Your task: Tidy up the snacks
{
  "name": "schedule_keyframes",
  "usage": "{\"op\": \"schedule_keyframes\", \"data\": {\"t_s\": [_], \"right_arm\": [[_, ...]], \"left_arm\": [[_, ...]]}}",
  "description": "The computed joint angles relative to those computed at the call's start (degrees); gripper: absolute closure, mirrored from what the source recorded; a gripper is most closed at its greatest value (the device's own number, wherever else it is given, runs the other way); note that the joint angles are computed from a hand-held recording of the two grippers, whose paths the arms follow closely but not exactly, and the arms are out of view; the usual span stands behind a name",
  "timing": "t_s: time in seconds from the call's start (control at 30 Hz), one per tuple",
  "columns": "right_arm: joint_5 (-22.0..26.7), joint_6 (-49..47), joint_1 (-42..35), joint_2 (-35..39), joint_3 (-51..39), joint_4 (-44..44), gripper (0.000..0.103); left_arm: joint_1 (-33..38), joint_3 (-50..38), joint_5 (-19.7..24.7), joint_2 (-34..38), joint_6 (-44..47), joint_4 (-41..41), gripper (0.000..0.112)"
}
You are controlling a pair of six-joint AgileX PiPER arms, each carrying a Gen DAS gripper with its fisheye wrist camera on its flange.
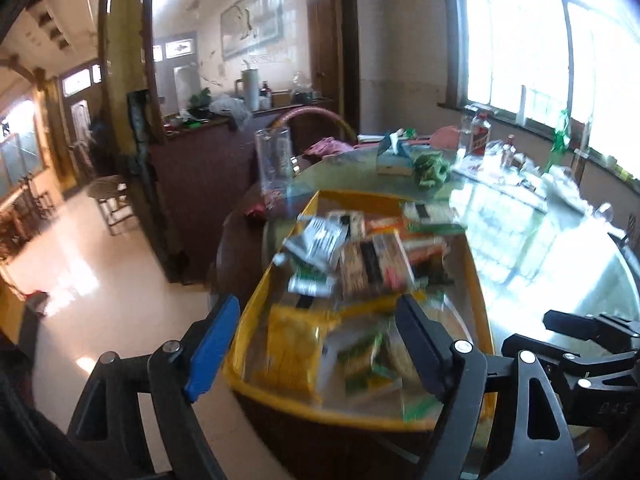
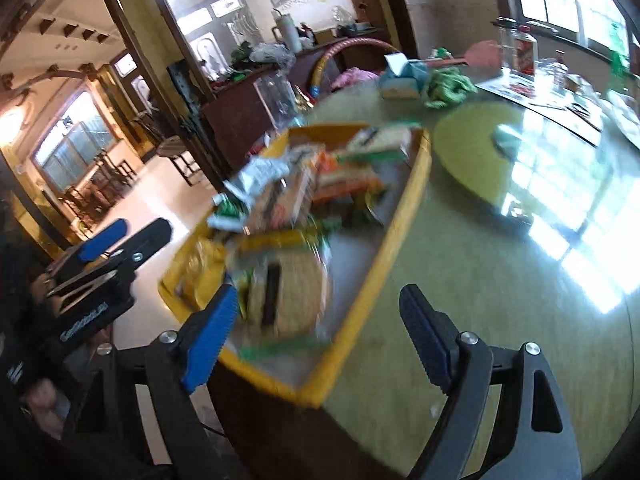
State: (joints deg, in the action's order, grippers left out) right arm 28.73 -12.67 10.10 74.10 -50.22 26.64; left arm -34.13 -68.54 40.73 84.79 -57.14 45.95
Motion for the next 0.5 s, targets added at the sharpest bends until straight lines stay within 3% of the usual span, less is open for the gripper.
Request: {"op": "schedule_keyframes", "data": {"t_s": [0.13, 0.33, 0.5], "right_arm": [[-0.5, 12.2, 4.3, -4.9, 3.8, -11.8, 0.02], [1.2, 21.7, 7.2, -8.4, 4.5, -19.4, 0.02], [1.8, 28.0, 9.7, -10.5, 4.8, -24.7, 0.02]], "left_arm": [[-4.0, -0.9, 8.1, -1.3, -0.4, 0.2, 0.032], [-7.2, 1.9, 10.7, -4.3, -2.4, 2.8, 0.032], [-6.2, 2.9, 9.8, -5.7, -2.6, 2.5, 0.032]]}}
